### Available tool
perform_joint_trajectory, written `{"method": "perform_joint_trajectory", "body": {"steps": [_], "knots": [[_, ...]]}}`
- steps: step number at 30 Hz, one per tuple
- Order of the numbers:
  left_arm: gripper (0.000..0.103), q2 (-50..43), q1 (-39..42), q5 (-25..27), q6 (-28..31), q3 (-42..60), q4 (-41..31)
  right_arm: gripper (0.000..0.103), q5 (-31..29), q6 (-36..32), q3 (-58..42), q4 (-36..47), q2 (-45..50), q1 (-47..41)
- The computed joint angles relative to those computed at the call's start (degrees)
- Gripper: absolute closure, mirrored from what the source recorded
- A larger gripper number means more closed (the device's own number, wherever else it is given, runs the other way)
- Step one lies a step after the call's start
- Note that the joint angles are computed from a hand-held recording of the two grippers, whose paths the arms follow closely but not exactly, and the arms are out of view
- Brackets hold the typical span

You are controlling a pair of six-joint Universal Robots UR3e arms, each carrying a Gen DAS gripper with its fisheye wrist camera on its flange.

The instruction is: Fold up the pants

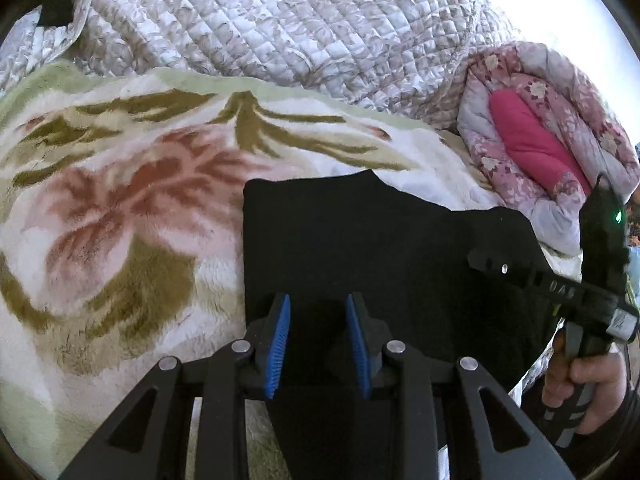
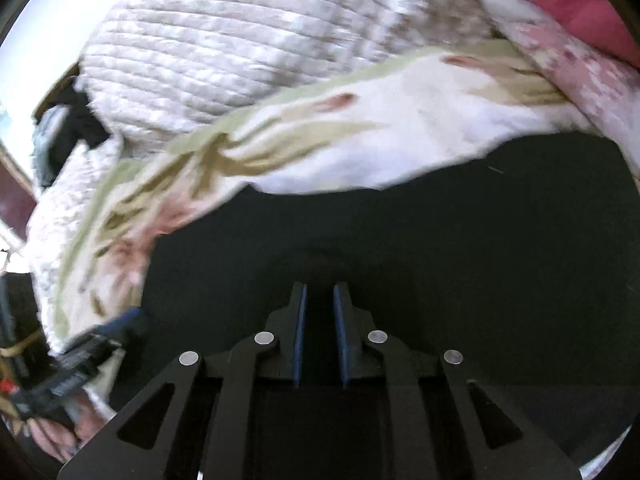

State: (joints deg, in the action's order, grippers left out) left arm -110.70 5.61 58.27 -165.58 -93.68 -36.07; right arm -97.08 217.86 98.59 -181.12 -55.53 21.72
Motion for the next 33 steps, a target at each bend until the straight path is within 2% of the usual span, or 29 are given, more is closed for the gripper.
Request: {"method": "perform_joint_trajectory", "body": {"steps": [5, 9, 12, 14, 15, 20, 24, 33], "knots": [[0.071, -0.5, -0.1, 0.4, -1.1, 0.0, 1.1, 0.087, -7.8, 6.4, 13.3, -3.7, -8.7, 1.2], [0.071, -0.3, 0.2, -0.2, -0.8, -1.7, 3.5, 0.087, -11.2, 10.7, 24.0, -11.6, -13.5, 2.1], [0.071, 0.5, 0.5, -0.3, -0.6, -3.1, 5.0, 0.087, -14.5, 14.8, 29.1, -13.3, -17.0, 3.6], [0.071, 1.0, 0.6, 0.1, -0.8, -3.6, 5.1, 0.077, -18.1, 17.5, 29.5, -9.4, -18.9, 5.2], [0.071, 1.5, 0.6, 0.2, -1.0, -4.0, 5.3, 0.068, -18.6, 18.6, 30.8, -10.2, -19.7, 5.5], [0.071, 4.6, 1.2, 0.9, -1.4, -7.3, 7.5, 0.059, -21.8, 23.7, 34.2, -12.4, -21.6, 8.5], [0.071, 6.8, 1.2, 1.5, -1.4, -9.2, 8.8, 0.055, -21.9, 27.5, 36.7, -16.9, -20.0, 9.1], [0.071, 8.9, 0.0, 1.4, -0.9, -9.5, 6.9, 0.051, -16.1, 28.6, 44.9, -33.4, -16.4, 1.3]]}}
